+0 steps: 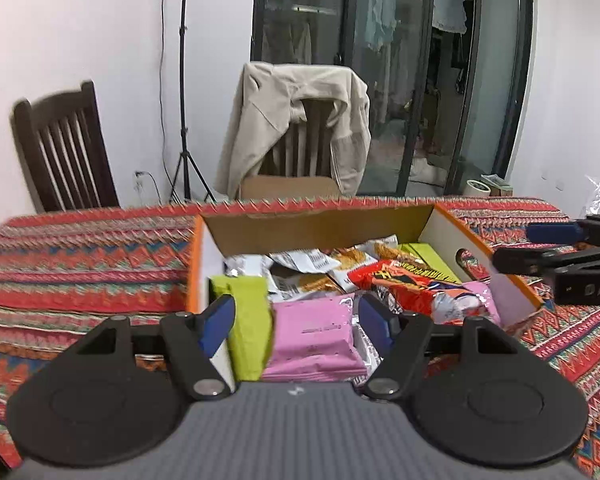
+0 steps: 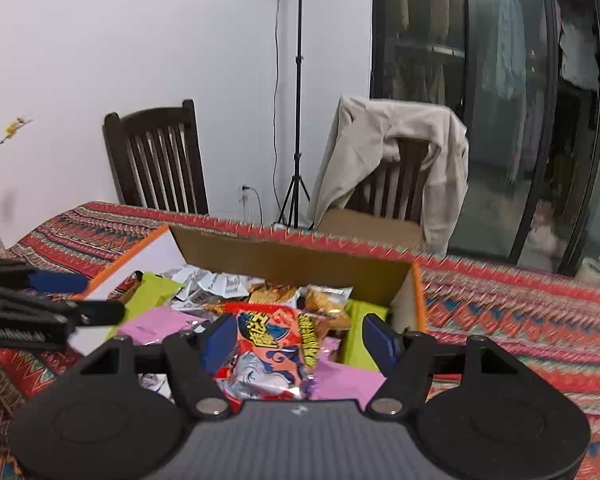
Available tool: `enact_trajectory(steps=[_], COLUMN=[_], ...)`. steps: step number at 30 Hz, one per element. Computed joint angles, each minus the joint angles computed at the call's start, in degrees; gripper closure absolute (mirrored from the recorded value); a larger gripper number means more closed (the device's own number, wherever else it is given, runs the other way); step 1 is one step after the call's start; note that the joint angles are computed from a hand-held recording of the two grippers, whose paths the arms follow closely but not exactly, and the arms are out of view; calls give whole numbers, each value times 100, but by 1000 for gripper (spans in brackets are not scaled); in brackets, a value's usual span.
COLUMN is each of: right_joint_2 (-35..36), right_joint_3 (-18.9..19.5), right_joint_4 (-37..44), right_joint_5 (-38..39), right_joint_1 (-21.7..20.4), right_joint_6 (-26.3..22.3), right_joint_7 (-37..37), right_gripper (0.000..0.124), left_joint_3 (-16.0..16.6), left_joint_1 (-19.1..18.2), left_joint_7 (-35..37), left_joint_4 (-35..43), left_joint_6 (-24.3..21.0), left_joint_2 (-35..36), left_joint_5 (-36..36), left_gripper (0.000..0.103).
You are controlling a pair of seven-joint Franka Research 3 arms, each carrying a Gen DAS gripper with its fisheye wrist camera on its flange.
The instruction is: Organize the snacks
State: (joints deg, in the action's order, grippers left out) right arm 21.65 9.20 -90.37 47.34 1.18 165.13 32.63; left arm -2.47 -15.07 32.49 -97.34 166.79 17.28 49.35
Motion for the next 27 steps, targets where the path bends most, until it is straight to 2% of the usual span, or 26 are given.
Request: enact_trajectory(steps=[5, 11, 17, 22, 27], right_joint_2=[-782, -1851, -3010, -4219, -5634], right_joint_3=[-57, -444, -994, -1566, -1866], right_joint_4=[-629, -1505, -2623, -3873, -5311], right_joint_5=[415, 1406, 2394, 3207, 3572], right_joint_1=[-180, -148, 180, 580, 849], right_joint_6=[-36, -151, -308, -499, -426], right_joint_7=[-487, -1373, -2460, -3440, -4247], right_gripper=[55, 50, 49, 45, 43], left_joint_3=[-64, -519, -1269, -2155, -2818], left_joint_1=[50, 310, 701, 1042, 677], left_joint_7=[-513, -1332, -2714, -4121, -4895], left_joint_4=[-748, -1659, -2727, -3780, -4713], left_joint_6=[-91, -216, -210, -348, -872], left_joint_2=[-911, -2026, -3260, -4514, -5496], left_joint_5=[309, 938, 1694, 2539, 2564], left_gripper=[27, 24, 22, 18, 17])
